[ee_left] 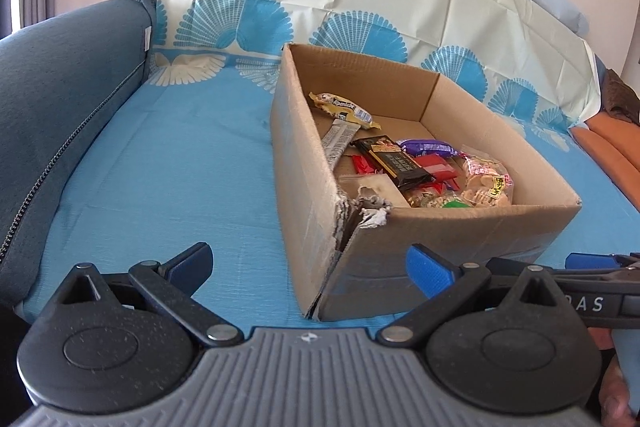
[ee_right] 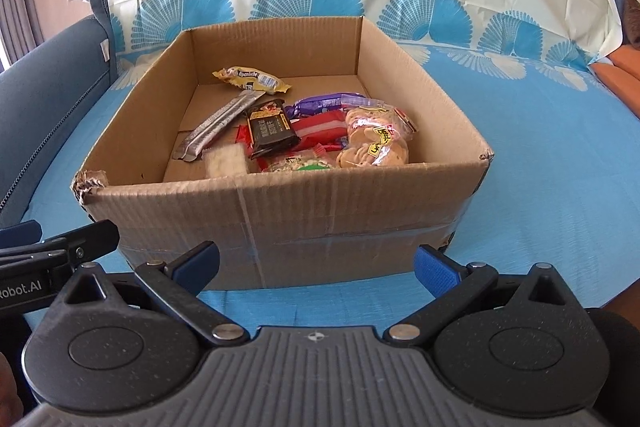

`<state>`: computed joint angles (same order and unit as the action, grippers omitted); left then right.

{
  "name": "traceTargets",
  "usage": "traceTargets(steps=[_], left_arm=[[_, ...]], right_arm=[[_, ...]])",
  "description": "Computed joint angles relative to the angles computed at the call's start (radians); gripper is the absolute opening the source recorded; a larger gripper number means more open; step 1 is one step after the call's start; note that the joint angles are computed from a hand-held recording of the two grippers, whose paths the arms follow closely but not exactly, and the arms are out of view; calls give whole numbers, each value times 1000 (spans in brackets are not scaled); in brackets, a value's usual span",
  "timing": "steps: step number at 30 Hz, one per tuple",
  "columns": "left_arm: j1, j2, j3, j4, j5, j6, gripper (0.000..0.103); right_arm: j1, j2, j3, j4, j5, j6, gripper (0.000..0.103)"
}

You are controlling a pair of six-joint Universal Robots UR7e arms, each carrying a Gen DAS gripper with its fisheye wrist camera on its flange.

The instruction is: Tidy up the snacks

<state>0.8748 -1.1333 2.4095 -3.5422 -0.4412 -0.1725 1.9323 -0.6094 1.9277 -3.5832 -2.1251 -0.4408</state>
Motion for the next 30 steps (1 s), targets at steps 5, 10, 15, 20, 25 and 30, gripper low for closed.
traceTargets(steps=[5,10,15,20,25,30], left_arm=[[5,22,-7,-38,-7,35,103],[6,43,-14,-79,-6,71,103],[4,48,-9,-100,-4,82,103],[3,53,-10,-111,-1,90,103],[4,56,-10,-118,-1,96,103],[4,54,-11,-119,-4,101,103]], right_arm=[[-5,2,-4,-1,2,0,102],[-8,4,-7,5,3,5,102],[-9,5,-7,2,6,3,102],[-9,5,-6,4,6,5,102],[-9,6,-7,4,6,5,102],[-10,5,-7,5,6,5,102]])
